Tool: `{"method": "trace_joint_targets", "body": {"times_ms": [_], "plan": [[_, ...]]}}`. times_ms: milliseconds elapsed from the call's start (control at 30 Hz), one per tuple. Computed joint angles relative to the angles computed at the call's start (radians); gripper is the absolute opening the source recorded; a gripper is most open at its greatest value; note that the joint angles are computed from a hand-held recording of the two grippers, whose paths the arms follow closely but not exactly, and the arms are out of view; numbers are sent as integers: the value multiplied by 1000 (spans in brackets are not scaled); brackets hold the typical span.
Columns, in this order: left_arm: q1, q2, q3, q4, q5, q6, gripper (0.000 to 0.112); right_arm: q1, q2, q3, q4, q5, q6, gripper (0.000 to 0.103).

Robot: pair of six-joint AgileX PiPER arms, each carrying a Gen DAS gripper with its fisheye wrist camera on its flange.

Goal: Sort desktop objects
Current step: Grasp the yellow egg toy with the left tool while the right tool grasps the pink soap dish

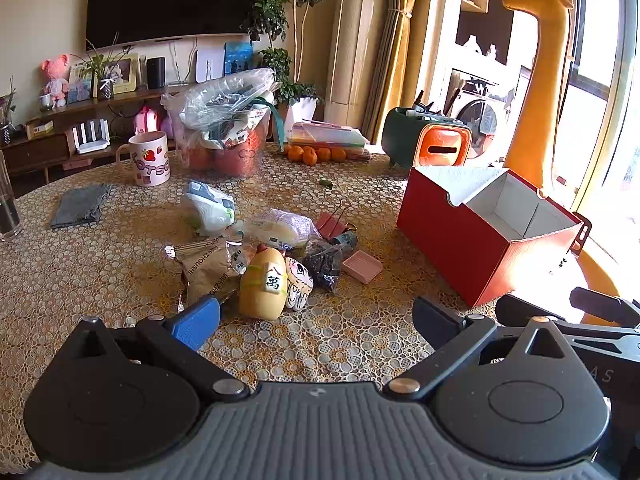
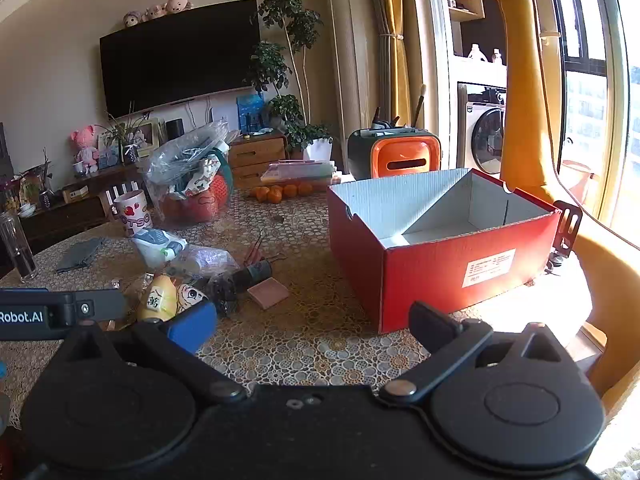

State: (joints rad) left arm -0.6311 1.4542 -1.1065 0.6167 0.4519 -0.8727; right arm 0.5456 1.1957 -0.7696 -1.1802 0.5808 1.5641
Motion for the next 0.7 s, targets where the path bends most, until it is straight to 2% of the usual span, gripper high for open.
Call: {"method": "trace_joint_targets", "body": {"times_ms": [233, 333, 433, 567, 700], "plan": [[32, 60, -23, 75, -18, -32, 103, -88, 101, -53, -2, -122, -59, 102], [64, 101, -41, 90, -48, -18, 103, -134, 158, -85, -21, -193, -99, 102], [103, 140, -53, 45, -96, 50, 103, -182, 229, -131, -14, -266, -170, 101], [133, 199, -73, 3, -142, 123, 103, -233, 319, -195, 69, -367, -335, 100], [146, 267, -108, -40, -169, 195, 103, -278, 424, -272, 310, -430, -648, 98]]}}
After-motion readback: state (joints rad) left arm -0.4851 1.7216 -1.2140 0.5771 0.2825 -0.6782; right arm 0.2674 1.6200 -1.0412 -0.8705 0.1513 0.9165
